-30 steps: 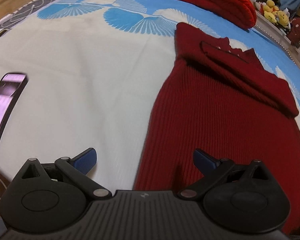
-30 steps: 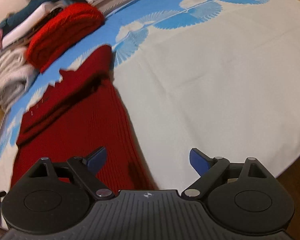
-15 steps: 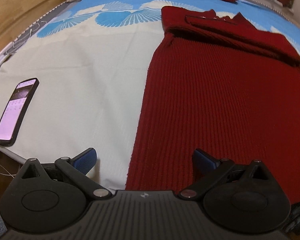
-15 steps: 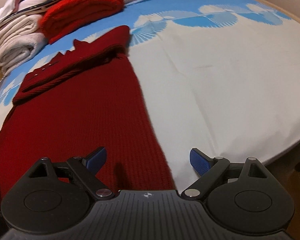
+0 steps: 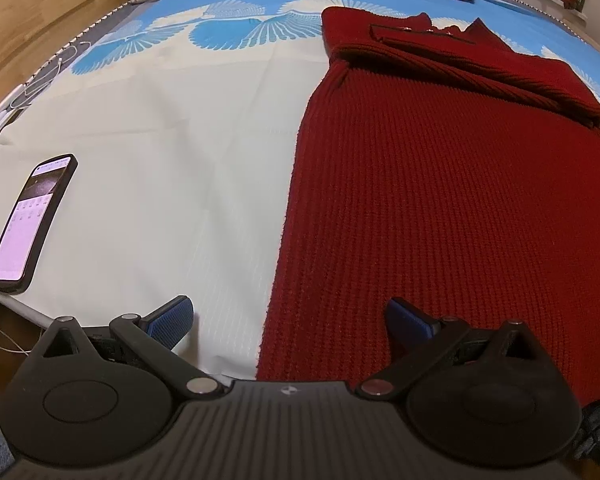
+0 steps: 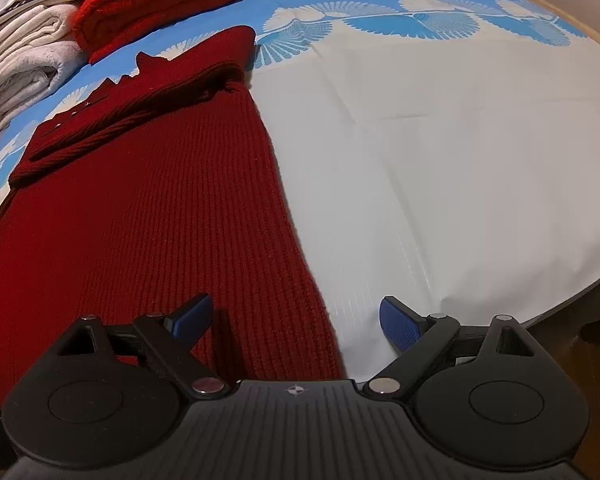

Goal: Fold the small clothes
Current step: 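Open the right gripper and withdraw it from the folded sleeve, then grasp the red sweater's hem with the left gripper while the right gripper grasps it too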

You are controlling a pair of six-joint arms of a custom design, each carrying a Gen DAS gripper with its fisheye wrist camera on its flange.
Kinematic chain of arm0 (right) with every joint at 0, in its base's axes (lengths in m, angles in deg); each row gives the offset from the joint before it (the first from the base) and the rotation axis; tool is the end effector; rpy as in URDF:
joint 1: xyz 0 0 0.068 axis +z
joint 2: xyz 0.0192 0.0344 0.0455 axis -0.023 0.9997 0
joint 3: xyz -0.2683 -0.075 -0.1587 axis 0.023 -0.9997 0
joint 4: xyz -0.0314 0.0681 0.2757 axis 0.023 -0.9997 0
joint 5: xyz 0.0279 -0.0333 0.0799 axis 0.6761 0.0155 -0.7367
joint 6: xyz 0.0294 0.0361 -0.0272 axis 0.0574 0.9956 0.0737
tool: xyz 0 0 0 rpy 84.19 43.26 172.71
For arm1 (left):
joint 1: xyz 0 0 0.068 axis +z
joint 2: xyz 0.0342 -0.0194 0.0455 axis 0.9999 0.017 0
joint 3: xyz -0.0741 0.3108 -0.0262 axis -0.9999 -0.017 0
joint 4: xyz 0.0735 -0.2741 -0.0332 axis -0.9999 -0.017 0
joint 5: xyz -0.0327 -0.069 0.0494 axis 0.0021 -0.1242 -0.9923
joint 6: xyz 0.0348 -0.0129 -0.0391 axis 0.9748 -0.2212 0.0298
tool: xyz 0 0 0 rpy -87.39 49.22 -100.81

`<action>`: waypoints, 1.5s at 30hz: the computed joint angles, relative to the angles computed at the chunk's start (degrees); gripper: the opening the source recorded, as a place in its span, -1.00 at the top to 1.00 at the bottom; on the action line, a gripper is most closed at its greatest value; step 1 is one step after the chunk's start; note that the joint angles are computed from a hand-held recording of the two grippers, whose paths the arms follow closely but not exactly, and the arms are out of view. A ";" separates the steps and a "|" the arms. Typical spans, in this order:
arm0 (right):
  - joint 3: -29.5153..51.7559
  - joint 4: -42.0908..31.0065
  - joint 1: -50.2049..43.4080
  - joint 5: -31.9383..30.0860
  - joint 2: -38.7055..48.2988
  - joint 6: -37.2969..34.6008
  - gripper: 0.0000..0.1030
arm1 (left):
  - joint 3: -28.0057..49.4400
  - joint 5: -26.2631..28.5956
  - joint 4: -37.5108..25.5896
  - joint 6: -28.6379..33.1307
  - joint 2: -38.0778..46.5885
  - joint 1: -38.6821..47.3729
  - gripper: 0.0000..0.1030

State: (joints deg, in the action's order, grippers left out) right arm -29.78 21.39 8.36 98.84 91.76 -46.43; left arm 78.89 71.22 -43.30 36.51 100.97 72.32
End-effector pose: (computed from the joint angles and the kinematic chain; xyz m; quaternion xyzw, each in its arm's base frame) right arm 0.1774 0.0209 0.1779 0.3044 0.9027 0.0085 0.3039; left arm 0.3399 -0.0988 0.1974 0.1503 0.9492 0.0076 0.2763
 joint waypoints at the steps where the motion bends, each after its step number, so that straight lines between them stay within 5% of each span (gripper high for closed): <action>1: 0.02 -0.05 0.14 0.09 0.06 -0.08 -0.77 | -0.01 0.01 0.01 -0.05 -0.02 -0.05 -0.99; 13: -0.79 0.04 0.45 0.65 -0.18 -1.27 -0.81 | 0.00 2.38 -1.15 -0.70 0.09 1.19 -0.99; 20: -1.24 0.91 -0.33 -3.01 -0.19 -4.27 -0.90 | 1.52 8.02 -5.74 -1.75 0.86 3.99 -0.99; 27: -1.06 0.31 0.39 -5.97 0.06 -5.67 -0.91 | 0.77 7.88 -4.64 -1.96 0.73 3.92 -1.00; 30: -1.26 -0.26 1.03 -6.62 -1.62 -5.39 -0.69 | 1.30 7.95 -5.44 -2.54 0.85 3.84 -1.00; 32: -1.81 -1.20 1.32 -5.81 -4.51 -4.27 -0.23 | 1.46 9.34 -5.77 -1.99 0.37 4.57 -0.75; 33: -2.25 -1.61 0.55 -6.20 -6.06 -3.81 0.18 | 1.10 9.95 -5.11 -1.86 -0.26 4.89 -0.60; 34: -2.84 -1.84 -1.32 -7.86 -7.78 -3.09 0.42 | 0.75 11.39 -4.73 -1.40 -1.04 5.55 -0.21; 35: -3.55 -1.63 -3.56 -10.36 -9.25 -2.60 0.46 | 0.91 13.82 -5.29 -1.00 -1.33 6.52 0.25; 37: -4.26 -1.59 -4.95 -12.32 -11.28 -2.01 0.71 | 1.13 16.52 -6.34 -1.99 -1.55 7.69 0.56; 39: -4.63 -1.14 -4.25 -12.36 -12.50 -1.93 0.73 | 0.98 16.94 -6.36 -2.55 -1.84 8.19 0.74; 45: -4.41 -0.75 -6.27 -15.29 -11.30 -1.92 0.51 | 2.70 20.37 -8.65 -3.02 -0.46 10.16 0.70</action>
State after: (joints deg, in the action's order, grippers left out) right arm -34.19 20.64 2.09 83.56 80.46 -48.34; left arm 81.59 91.59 -51.95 33.49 100.51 82.48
